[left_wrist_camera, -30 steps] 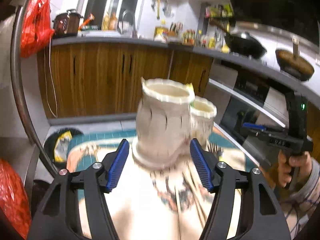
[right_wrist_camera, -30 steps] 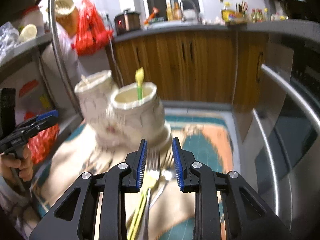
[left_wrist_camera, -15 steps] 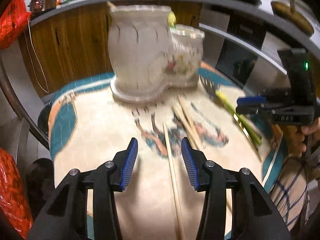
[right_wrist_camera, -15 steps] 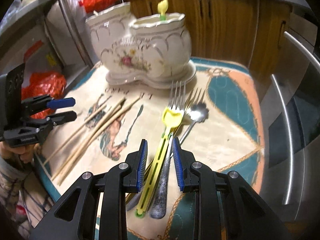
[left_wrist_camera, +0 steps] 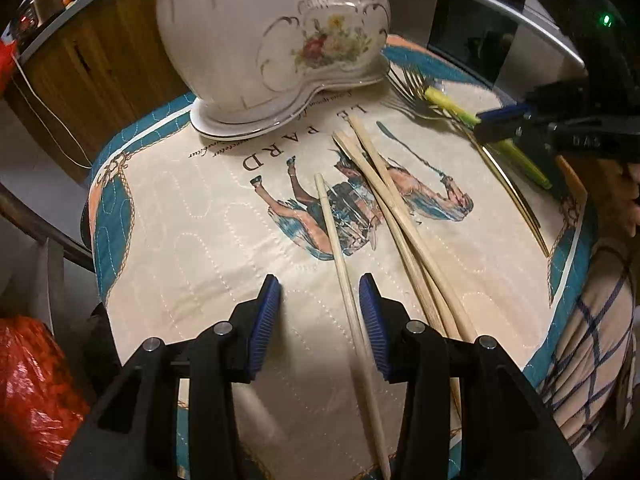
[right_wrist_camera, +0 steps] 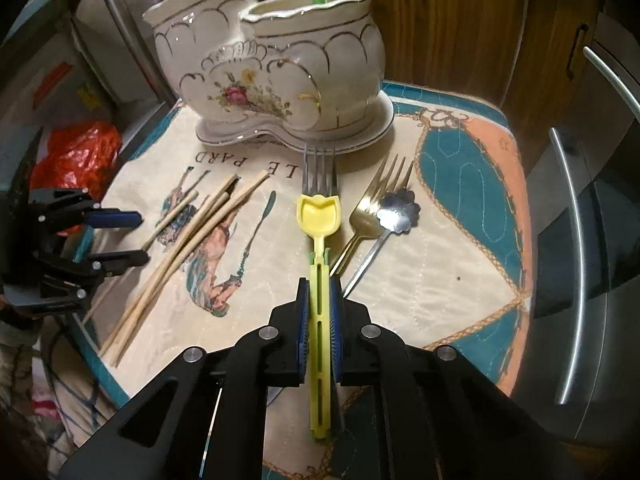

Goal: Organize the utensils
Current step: 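Return the right gripper to the table and grasp the yellow tulip-headed utensil, then grasp another wooden chopstick with the left gripper, then lift the yellow utensil with the right gripper while the left gripper carries the chopstick to the holder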

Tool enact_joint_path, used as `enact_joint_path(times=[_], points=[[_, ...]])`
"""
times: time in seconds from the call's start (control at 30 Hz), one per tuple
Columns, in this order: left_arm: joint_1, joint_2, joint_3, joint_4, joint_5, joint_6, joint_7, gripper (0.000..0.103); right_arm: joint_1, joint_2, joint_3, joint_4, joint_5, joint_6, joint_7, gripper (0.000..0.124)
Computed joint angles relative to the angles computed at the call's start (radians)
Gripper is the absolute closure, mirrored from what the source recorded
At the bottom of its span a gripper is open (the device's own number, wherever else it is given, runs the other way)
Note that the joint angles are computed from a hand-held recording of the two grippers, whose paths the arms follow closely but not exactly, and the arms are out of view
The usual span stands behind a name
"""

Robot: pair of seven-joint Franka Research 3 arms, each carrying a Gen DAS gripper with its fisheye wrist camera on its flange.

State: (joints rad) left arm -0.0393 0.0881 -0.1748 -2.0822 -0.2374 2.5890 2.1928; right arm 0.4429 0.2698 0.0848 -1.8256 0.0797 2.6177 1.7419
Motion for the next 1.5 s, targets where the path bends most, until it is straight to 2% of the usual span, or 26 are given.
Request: enact_joint_path(times=[0.1,0.17,0.23,0.37,0.43,0.77,1.0,1.3,1.5], points=[[-0.008,0.005,0.001,0.019,0.048,-0.031,-0.032,0.065,-0.007,-0.011,0.005,-0.013,0.02,0.011,-0.01,0.113],[-0.01,0.008,-0.002,0.025,0.048,-0.043,-0.03,0.075,-0.017,-0.02,0.013,-0.024,0.049,0.022,-0.027,0.113],[-0.011,0.005,-0.005,0.021,0.039,-0.042,-0.027,0.08,-0.027,-0.029,0.021,-0.034,0.082,0.033,-0.05,0.113],[-0.006,0.008,-0.004,0.019,-0.003,-0.024,-0.039,0.095,-0.038,-0.047,0.028,-0.053,0.131,0.062,-0.081,0.113],[0.006,0.011,-0.006,0.021,-0.059,-0.028,-0.012,0.098,-0.039,-0.056,0.028,-0.061,0.144,0.076,-0.09,0.113],[0.031,-0.019,-0.002,-0.018,-0.311,0.035,0.155,0.099,-0.055,-0.084,0.044,-0.093,0.241,0.149,-0.16,0.113],[0.026,-0.073,0.023,-0.032,-0.521,0.04,0.286,0.099,-0.055,-0.084,0.048,-0.095,0.281,0.175,-0.195,0.113],[0.003,-0.105,0.048,-0.029,-0.67,0.029,0.375,0.099,-0.059,-0.089,0.055,-0.1,0.321,0.208,-0.231,0.113],[-0.01,-0.118,0.058,-0.029,-0.727,0.03,0.41,0.099,-0.061,-0.098,0.059,-0.104,0.348,0.227,-0.259,0.113]])
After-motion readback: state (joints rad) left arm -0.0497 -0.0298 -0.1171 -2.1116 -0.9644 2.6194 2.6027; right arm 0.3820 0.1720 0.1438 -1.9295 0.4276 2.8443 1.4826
